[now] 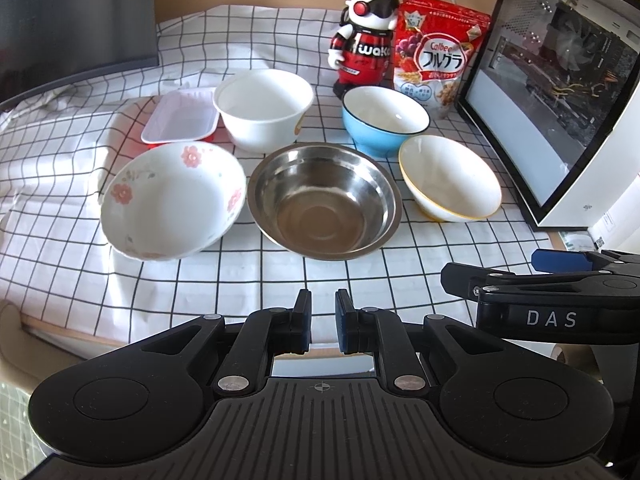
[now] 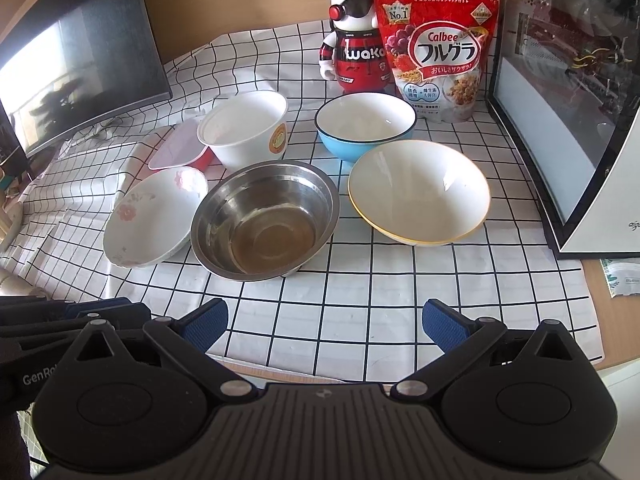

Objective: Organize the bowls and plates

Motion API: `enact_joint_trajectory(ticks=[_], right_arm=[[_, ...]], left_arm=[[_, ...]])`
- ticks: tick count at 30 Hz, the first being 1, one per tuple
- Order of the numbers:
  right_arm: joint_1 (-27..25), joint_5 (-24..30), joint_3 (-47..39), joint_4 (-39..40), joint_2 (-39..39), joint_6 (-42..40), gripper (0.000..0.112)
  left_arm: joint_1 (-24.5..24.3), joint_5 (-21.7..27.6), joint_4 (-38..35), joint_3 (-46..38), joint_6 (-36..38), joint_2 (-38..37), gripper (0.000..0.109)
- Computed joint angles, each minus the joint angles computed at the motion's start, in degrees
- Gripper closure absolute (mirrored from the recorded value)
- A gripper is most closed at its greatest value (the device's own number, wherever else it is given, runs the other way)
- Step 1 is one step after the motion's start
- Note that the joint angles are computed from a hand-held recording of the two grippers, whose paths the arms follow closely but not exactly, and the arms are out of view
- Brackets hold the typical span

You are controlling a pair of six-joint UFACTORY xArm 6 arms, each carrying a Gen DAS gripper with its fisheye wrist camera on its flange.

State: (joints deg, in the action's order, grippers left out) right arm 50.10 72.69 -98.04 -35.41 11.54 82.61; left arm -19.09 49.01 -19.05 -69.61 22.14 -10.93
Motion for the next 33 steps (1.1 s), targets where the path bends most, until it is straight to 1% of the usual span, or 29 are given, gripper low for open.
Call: enact_joint_trajectory(ticks=[8,14,16,19,22,25,27,29,31,33], right_arm=[[-0.5,-0.6,0.0,0.3,0.2,0.1,0.009],[-1.3,-1.8,0.3,0.8,0.6,0.9,0.009],[-1.6,-3.4,1.2,0.2,0.4,2.2,0.009],[-2.5,-7.7,3.9,-1.4,-0.3,7.1,0.009],[-3.6,-10.7,5.0,-2.8,0.4,12.9,0.009],[-4.2,-11.5,4.1,-4.2,2.5,17.7,0.009],[-4.6,-11.6,2.8,-4.4,4.3,19.5,0.009],[-4.8,-12.0,1.4,-4.7,6.1,21.6,0.009],[-5.2,-12.7,0.4,-4.5,7.7,22.6,0.009],[-5.5,-10.9,-3.0,-1.9,10.3,21.0,0.009]], left_arm=[[0.0,0.1,-0.2,-0.2,0.3,0.3,0.093],[-0.1,0.4,-1.7,-1.4,2.3,1.9,0.093],[0.3,1.0,-2.7,-2.4,3.5,2.9,0.093],[1.6,2.6,-6.3,-4.9,5.9,5.6,0.093],[4.4,5.2,-13.6,-9.2,10.0,10.2,0.093],[7.6,7.4,-22.6,-14.4,16.5,15.8,0.093],[8.9,9.6,-23.7,-19.6,17.3,20.3,0.093],[9.3,10.6,-22.0,-25.3,17.5,25.0,0.093],[9.6,12.7,-22.2,-31.9,21.2,30.2,0.093],[9.7,16.0,-23.1,-40.0,23.5,36.1,0.093]])
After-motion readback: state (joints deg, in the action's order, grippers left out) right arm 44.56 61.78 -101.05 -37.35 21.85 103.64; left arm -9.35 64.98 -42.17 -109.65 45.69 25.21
